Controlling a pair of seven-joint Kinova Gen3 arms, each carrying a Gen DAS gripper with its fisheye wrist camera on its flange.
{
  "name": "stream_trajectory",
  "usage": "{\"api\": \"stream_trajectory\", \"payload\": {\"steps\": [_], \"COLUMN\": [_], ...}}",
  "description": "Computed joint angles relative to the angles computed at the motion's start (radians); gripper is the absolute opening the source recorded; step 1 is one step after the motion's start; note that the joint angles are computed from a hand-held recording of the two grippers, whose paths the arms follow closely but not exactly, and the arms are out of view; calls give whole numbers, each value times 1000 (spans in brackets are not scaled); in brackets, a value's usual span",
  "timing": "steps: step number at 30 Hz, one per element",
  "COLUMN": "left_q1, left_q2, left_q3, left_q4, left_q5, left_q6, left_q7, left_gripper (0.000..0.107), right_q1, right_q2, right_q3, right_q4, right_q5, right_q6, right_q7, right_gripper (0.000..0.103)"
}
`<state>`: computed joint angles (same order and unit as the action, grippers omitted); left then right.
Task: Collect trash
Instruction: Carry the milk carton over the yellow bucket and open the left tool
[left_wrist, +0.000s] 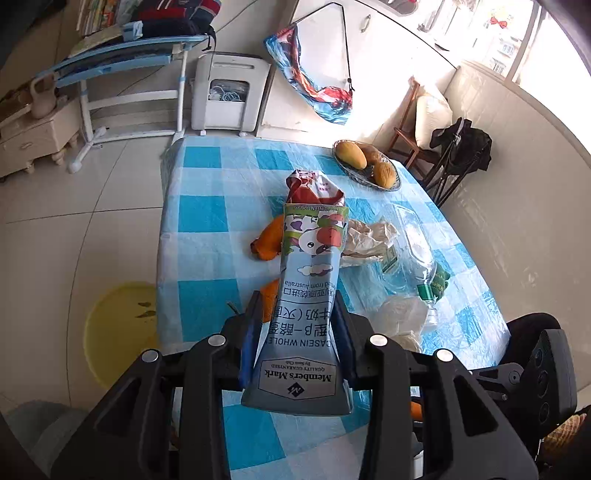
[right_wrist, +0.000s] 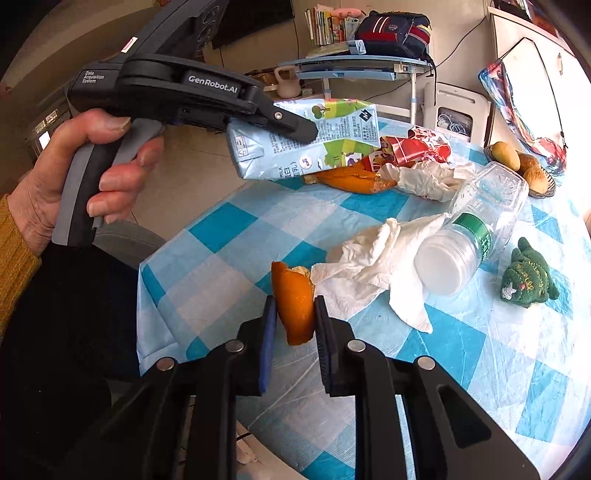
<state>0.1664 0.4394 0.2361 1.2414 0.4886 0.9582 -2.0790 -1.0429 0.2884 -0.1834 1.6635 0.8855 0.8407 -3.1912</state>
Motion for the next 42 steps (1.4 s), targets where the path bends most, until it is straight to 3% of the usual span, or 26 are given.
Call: {"api": "stream_trajectory", "payload": {"steps": [7,17,25,39,42], "left_q1": [-94,-131,-120,-105,-60], "left_q2": [-37,-85,-14,187,216], "left_q3": [-7,-40,-89,-110,-138], "left_q4": [68,147,54,-184,-242], "left_q5": [137,152,2,-178,-248], "left_q6": [-119,-262,-212,-37,3], "left_q7": [49,175,361,544,588], "left_gripper": [35,35,35,36,46], "right_q1": [0,6,20,50,48], "right_q2": [-10,-9,2,51,58], "right_q3": [9,1,16,77,93], "right_q4": [28,-2,-43,-132,-141], "right_q5": [46,87,95,40,26], "right_q6": [-46,-60,-92,-189,-204], "right_q7": [-73,-52,-18,117,126], "right_gripper": [21,21,21,21,21]}}
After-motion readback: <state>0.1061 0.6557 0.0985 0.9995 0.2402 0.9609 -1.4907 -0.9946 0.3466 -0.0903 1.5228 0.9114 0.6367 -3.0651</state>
